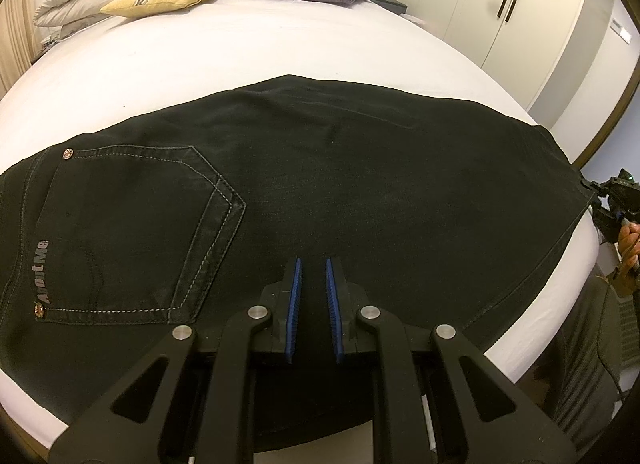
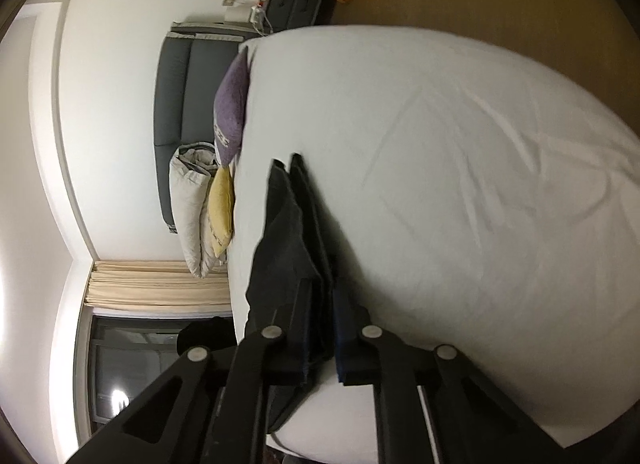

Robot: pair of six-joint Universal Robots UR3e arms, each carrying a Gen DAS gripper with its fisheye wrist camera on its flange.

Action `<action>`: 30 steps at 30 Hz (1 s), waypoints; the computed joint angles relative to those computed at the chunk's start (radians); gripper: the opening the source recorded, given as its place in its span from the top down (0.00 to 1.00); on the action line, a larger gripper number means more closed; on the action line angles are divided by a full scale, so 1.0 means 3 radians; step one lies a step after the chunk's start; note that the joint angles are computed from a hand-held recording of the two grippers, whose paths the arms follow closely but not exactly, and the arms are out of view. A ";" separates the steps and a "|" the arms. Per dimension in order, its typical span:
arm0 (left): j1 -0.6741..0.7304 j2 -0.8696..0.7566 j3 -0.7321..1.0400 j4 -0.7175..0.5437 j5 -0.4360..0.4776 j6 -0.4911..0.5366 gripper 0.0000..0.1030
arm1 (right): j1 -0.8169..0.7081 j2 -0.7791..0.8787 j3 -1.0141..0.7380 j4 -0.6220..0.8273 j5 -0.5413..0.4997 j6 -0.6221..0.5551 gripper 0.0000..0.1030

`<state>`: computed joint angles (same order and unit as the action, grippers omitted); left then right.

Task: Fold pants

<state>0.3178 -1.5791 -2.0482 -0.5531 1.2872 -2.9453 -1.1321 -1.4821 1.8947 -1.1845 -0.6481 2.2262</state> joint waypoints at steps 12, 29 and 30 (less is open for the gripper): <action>-0.0104 -0.0018 0.0244 -0.0175 -0.0142 -0.0073 0.88 | 0.0001 -0.0723 0.0195 -0.0224 0.0080 0.0142 0.95; -0.0602 -0.0767 0.1284 -0.0383 -0.0608 -0.0468 0.88 | 0.0768 -0.1671 0.0371 -0.1339 -0.0115 0.1047 0.95; -0.0563 -0.0799 0.1319 -0.0382 -0.0687 -0.0507 0.88 | 0.1033 -0.1767 0.0389 -0.1600 -0.0188 0.1222 0.95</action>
<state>0.1490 -1.8188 -1.6524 -0.6678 1.0810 -3.0975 -0.8223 -2.0121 2.0113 -1.6644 -0.7045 2.5926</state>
